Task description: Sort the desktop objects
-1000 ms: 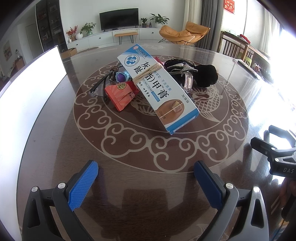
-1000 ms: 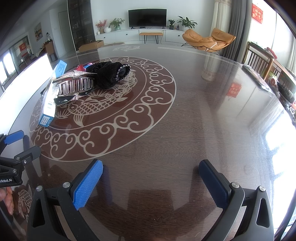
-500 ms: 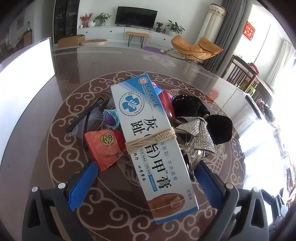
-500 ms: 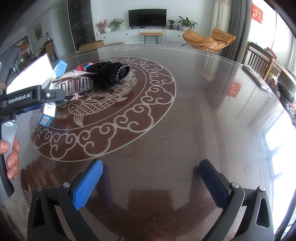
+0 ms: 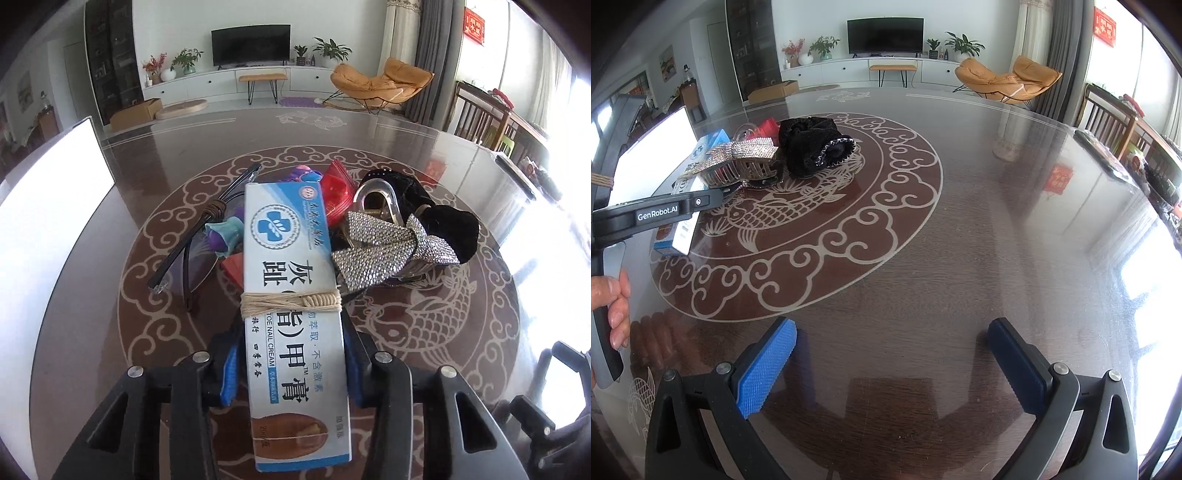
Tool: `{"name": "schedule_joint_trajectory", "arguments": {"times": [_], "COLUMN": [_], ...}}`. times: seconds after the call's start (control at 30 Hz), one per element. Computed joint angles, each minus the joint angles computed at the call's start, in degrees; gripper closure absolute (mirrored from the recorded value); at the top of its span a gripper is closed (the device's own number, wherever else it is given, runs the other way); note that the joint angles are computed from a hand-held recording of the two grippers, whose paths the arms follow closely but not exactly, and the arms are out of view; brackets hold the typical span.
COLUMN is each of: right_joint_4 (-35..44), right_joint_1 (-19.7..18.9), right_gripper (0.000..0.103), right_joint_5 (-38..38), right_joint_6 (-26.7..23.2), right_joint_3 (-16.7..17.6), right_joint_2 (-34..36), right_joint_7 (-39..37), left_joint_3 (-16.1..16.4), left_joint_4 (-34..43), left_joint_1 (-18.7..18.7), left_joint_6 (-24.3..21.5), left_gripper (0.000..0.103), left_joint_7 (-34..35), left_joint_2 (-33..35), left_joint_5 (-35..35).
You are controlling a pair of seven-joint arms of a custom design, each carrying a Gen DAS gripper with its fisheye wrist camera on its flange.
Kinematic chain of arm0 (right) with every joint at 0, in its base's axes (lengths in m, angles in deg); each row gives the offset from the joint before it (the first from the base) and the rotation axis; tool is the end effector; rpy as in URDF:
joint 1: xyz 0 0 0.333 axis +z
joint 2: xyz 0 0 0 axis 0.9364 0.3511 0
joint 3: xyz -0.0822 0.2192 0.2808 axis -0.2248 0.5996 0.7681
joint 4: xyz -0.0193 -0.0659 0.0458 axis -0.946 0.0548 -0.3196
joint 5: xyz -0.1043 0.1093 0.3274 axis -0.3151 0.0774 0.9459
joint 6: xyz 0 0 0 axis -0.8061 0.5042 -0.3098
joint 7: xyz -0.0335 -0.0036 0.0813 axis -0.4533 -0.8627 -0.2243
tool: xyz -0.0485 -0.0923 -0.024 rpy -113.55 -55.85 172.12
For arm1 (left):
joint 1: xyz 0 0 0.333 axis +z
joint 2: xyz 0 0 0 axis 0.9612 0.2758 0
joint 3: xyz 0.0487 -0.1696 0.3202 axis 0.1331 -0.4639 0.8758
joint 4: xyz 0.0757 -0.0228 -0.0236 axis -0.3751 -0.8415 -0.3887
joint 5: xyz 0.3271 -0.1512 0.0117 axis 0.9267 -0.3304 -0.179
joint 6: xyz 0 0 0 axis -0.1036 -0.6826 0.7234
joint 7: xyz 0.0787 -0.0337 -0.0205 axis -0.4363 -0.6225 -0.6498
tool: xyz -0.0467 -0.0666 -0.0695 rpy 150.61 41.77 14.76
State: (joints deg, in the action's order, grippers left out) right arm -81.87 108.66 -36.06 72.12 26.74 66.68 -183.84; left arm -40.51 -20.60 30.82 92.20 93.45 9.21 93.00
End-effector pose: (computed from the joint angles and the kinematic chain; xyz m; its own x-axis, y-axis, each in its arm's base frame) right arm 0.4816 0.3900 0.3040 -0.1324 -0.9912 0.0084 -0.8075 0.1030 -0.5808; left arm 0.5744 -0.4037 0.3105 -0.3123 -0.9495 0.0314 -0.7589 0.2295 -0.6094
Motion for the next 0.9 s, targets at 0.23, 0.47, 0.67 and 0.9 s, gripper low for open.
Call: {"name": "schedule_joint_trajectory", "arguments": {"times": [0.23, 0.47, 0.67, 0.9], "right_joint_4": [-0.06, 0.00, -0.01, -0.05], "right_joint_1": [0.02, 0.09, 0.09, 0.05], "right_gripper": [0.000, 0.000, 0.000, 0.000], "right_joint_5": [-0.04, 0.05, 0.01, -0.04], "right_joint_6": [0.06, -0.04, 0.01, 0.06], "right_joint_3": [-0.08, -0.04, -0.07, -0.10], "right_joint_2": [-0.01, 0.01, 0.02, 0.01], "right_joint_7": [0.02, 0.00, 0.04, 0.05], "left_joint_3": [6.99, 14.78, 11.38, 12.29], "left_joint_4": [-12.04, -24.36, -25.12, -23.46], "left_joint_1": [-6.03, -12.94, -10.03, -12.12], "left_joint_6": [6.55, 12.75, 11.86, 9.62], "left_gripper": [0.061, 0.061, 0.043, 0.000], "left_joint_7": [0.28, 3.72, 8.84, 11.70], "left_joint_2": [-5.43, -10.17, -11.22, -9.30], "left_joint_5": [-0.08, -4.24, -6.61, -12.68]}}
